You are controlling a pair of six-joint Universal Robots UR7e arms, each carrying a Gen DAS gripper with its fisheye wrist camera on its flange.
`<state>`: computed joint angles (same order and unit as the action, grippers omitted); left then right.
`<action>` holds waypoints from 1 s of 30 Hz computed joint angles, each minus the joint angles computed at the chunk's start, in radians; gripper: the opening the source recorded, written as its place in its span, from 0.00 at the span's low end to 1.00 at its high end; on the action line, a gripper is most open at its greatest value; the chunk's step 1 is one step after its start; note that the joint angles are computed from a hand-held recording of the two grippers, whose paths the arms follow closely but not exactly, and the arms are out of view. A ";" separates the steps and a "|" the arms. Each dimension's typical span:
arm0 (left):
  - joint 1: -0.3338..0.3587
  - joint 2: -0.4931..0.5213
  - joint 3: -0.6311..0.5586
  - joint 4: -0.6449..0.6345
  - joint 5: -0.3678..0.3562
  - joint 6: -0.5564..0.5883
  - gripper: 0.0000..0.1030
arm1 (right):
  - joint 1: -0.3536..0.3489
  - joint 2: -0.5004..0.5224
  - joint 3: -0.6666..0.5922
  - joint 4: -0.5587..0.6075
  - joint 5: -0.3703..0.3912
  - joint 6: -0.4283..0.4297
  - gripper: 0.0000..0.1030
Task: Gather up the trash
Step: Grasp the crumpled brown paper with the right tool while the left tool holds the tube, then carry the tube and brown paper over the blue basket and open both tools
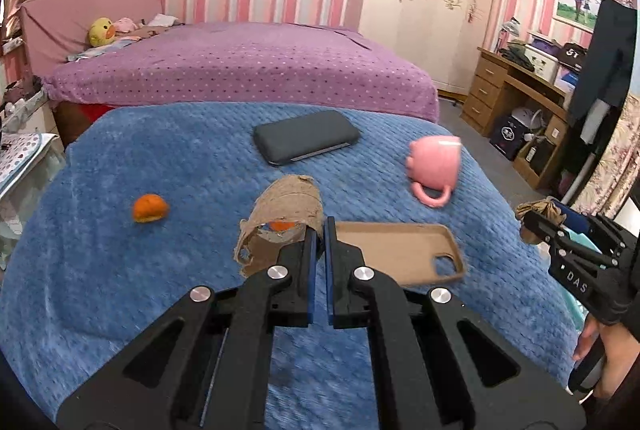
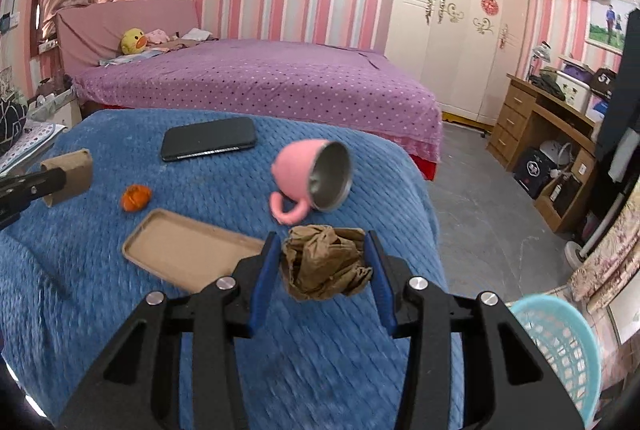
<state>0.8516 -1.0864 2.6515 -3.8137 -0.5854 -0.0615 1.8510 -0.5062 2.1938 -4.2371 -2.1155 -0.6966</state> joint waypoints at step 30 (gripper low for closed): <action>-0.115 0.268 -0.039 -0.119 0.099 -0.060 0.02 | -0.263 -0.167 0.220 -0.214 0.126 -0.067 0.42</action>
